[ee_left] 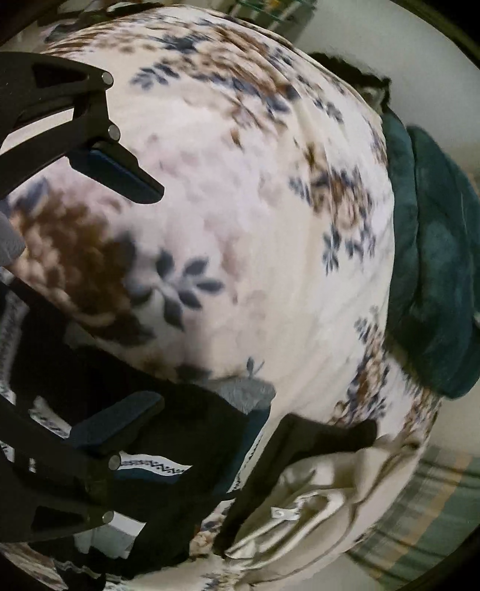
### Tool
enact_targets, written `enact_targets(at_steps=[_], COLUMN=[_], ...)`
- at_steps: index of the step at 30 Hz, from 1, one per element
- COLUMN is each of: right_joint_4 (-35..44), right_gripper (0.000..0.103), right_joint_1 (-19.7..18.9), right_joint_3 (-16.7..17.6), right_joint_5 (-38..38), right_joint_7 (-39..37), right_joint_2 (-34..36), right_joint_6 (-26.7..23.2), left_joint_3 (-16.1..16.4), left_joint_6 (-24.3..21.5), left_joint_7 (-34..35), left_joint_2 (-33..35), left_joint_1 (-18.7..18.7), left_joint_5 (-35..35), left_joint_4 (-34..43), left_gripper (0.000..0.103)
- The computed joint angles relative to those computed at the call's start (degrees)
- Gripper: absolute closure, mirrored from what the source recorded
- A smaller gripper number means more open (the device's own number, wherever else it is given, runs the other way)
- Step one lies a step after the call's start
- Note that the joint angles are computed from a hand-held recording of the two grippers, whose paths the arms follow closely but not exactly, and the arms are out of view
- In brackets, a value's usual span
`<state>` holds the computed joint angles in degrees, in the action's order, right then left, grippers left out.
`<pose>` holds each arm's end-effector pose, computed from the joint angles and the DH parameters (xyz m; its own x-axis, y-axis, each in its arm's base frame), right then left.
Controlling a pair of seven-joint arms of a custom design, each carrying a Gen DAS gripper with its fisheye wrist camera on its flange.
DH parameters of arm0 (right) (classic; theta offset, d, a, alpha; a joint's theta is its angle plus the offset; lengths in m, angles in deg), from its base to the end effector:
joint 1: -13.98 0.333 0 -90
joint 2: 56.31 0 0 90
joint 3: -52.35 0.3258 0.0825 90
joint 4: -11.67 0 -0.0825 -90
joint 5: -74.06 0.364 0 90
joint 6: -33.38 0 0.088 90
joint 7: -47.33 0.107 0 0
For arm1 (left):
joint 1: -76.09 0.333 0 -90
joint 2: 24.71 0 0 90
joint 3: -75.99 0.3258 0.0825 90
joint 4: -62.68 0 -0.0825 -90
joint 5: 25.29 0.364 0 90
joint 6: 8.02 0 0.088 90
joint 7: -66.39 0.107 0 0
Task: Fold small clothes
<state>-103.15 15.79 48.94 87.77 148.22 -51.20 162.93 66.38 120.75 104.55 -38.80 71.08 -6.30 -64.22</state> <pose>0.5728 -0.0090 0.4500 -0.3262 -0.9180 -0.2254 -0.9274 0.3570 -0.1118 0.4688 -0.1184 0.5254 0.4627 -0.8861 -0.0263 -0.8139 -0.4128 -0.4088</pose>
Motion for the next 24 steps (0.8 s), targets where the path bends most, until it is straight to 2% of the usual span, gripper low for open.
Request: enact_targets(at_steps=[2,4,5,6,8,10,12,13,16,17,19,20,21,24], right_joint_4=[3.1,4.8,4.8,4.2,3.1,4.5,9.3,11.6,21.2,24.8,29.4,33.7,36.9,46.9], right_gripper=[0.097,0.083,0.068,0.059,0.056,0.051,0.051,0.051,0.051,0.051,0.051,0.051,0.051,0.051], right_joint_1=[-0.4,0.2,0.6,1.0,1.0,1.1,1.5,1.8,3.8,4.4,6.8,7.9,8.8,11.2], right_joint_3=[-0.2,-0.3,-0.4,-0.4,0.0,0.8,1.9,2.5,4.9,5.9,6.4,6.9,7.1,7.7], right_joint_5=[-0.3,-3.1,-4.9,-5.9,-4.8,-2.2,1.7,3.0,5.1,5.6,4.1,3.3,3.0,2.7], right_joint_7=[-0.8,0.7,1.8,2.7,1.8,-1.5,-7.3,-9.7,-17.9,-20.1,-22.6,-23.7,-24.1,-24.3], right_joint_2=[2.7,3.8,3.3,2.3,0.0,-0.3,2.6,4.3,11.6,14.6,18.6,22.1,24.8,32.5], right_joint_6=[-4.9,-6.8,-6.5,-5.4,-3.0,-3.8,-8.3,-10.2,-16.5,-18.4,-19.8,-22.0,-23.4,-27.5], left_joint_3=[-0.2,-0.2,-0.1,-0.1,-0.1,-0.7,-0.1,1.0,2.8,3.1,3.5,3.5,3.3,1.9], left_joint_6=[-0.5,-1.5,-1.6,-1.9,-1.9,-3.3,-2.1,-0.5,3.9,5.4,9.7,10.7,11.7,14.4], left_joint_7=[2.6,4.2,4.9,4.9,5.5,4.4,4.1,4.6,5.4,5.4,6.2,6.9,7.6,6.5], left_joint_2=[3.8,5.5,5.6,4.9,3.1,0.6,-2.4,-3.9,-4.6,-3.8,-2.1,-1.2,-0.2,-0.6], left_joint_1=[-0.4,-0.6,-0.7,-0.8,-1.2,-1.6,-2.7,-3.6,-5.1,-5.5,-6.1,-6.2,-6.3,-5.8], left_joint_5=[0.7,0.8,0.3,0.3,-0.4,-1.0,-5.3,-9.9,-19.3,-22.0,-26.7,-27.8,-28.8,-27.6], left_joint_4=[2.5,4.0,4.2,4.0,2.9,1.7,-0.7,-2.6,-6.0,-6.6,-8.2,-8.3,-8.4,-9.6], left_gripper=[0.000,0.000,0.000,0.000,0.000,0.000,0.005,0.007,0.015,0.022,0.046,0.073,0.091,0.093])
